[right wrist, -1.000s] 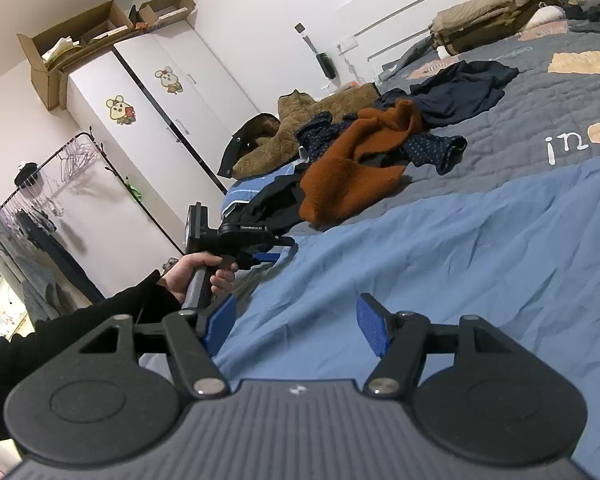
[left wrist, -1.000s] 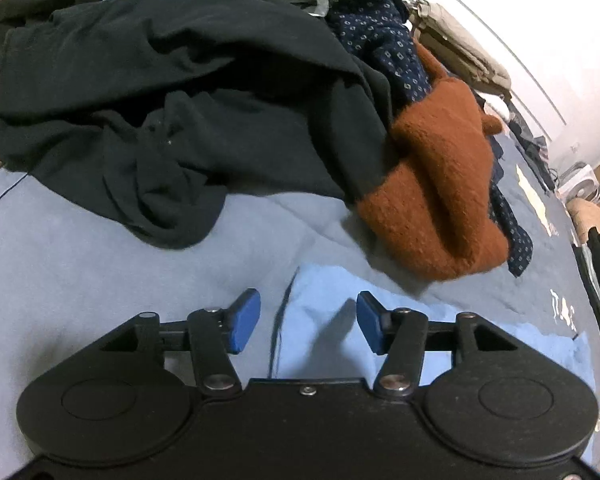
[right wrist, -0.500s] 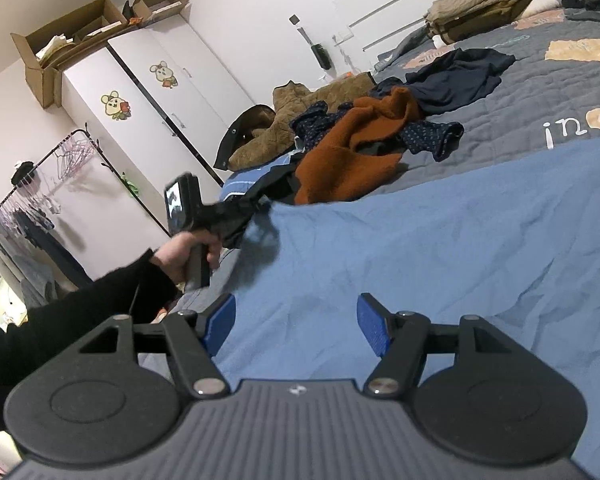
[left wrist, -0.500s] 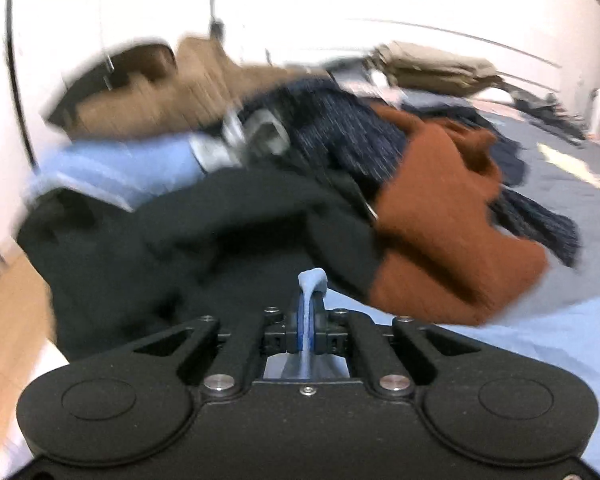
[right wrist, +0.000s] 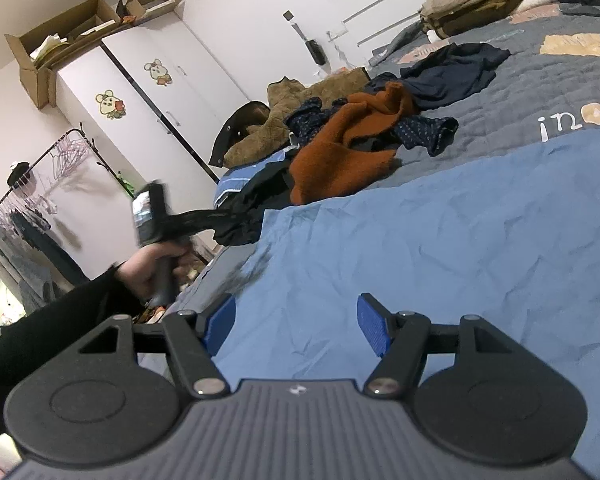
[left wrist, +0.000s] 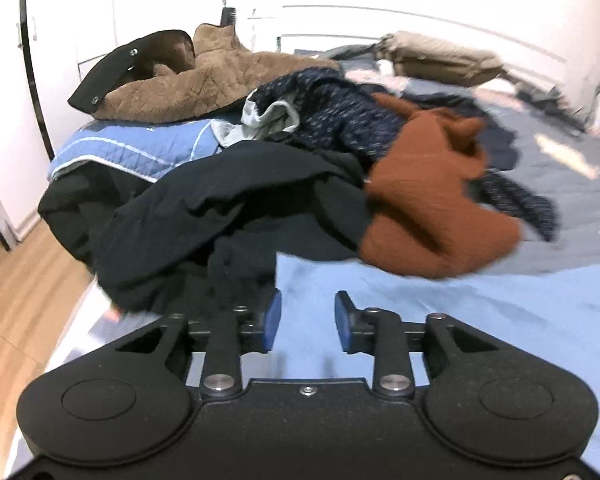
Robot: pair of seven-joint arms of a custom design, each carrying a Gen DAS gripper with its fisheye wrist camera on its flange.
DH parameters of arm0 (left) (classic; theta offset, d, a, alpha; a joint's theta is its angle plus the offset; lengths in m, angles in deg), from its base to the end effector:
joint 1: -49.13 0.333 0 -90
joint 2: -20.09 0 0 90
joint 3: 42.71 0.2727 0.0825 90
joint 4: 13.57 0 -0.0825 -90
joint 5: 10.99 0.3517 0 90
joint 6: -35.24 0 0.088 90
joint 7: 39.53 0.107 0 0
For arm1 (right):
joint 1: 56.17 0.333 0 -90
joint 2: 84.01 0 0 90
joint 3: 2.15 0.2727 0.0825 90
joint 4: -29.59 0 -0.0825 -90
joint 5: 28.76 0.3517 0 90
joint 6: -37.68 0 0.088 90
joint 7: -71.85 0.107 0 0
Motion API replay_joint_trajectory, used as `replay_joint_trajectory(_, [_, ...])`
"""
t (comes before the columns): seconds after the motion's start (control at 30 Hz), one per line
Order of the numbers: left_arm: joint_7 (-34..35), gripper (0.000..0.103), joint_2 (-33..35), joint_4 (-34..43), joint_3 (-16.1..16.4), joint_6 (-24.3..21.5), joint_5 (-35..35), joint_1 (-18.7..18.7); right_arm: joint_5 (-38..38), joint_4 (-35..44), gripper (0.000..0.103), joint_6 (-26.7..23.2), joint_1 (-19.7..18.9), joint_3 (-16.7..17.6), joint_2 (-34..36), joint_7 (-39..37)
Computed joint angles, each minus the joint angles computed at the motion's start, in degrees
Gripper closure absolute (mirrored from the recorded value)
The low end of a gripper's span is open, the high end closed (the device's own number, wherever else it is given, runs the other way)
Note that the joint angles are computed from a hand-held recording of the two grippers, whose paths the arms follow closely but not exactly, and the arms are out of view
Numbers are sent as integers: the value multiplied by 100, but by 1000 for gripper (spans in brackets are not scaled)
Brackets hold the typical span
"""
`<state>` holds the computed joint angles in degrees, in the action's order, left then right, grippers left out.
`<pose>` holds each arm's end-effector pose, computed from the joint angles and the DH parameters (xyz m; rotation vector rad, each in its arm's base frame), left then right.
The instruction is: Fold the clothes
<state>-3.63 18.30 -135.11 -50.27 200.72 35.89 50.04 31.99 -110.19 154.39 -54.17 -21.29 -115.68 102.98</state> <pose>0.5405 -0.1065 0.4772 -1.7628 1.5777 -0.7414 0.3952 -0.0822 0.5079 -1.6072 1.1982 0.0995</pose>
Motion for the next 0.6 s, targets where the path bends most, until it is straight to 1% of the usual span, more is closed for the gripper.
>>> replay_joint_trajectory(0.03, [-219, 71, -318, -291, -24, 69, 160, -9, -42, -26, 35, -12, -12, 29, -60, 30])
replay_joint_trajectory(0.07, [-493, 69, -633, -565, -126, 124, 367, 41, -93, -57, 34, -19, -19, 50, -120, 50])
replay_joint_trajectory(0.13, [-361, 65, -1194, -1087, -225, 212, 5, 9, -225, -130, 32, -93, -9, 63, -239, 82])
replay_joint_trajectory(0.2, [-103, 60, -1801, -1621, -243, 212, -520, -181, -359, -200, 31, -184, 15, 62, -354, 111])
replay_joint_trajectory(0.23, [36, 53, -2098, -1875, -244, 165, -758, -302, -419, -222, 31, -239, 33, 60, -401, 148])
replay_joint_trajectory(0.27, [257, 48, -2399, -2134, -181, 101, -1063, -504, -465, -243, 31, -287, 57, 63, -456, 181])
replay_joint_trajectory(0.33, [783, 48, -2933, -2612, 85, -35, -1683, -1010, -540, -297, 30, -369, 117, 70, -587, 209])
replay_joint_trajectory(0.4, [1106, 48, -3458, -3016, 193, -273, -2075, -1326, -595, -351, 30, -474, 195, 60, -721, 201])
replay_joint_trajectory(0.47, [1310, 48, -4032, -3392, 201, -634, -2389, -1537, -667, -449, 29, -603, 247, 48, -890, 227])
replay_joint_trajectory(0.6, [1647, 48, -5035, -4064, 345, -1161, -2963, -1775, -894, -724, 29, -731, 316, 114, -1268, 279])
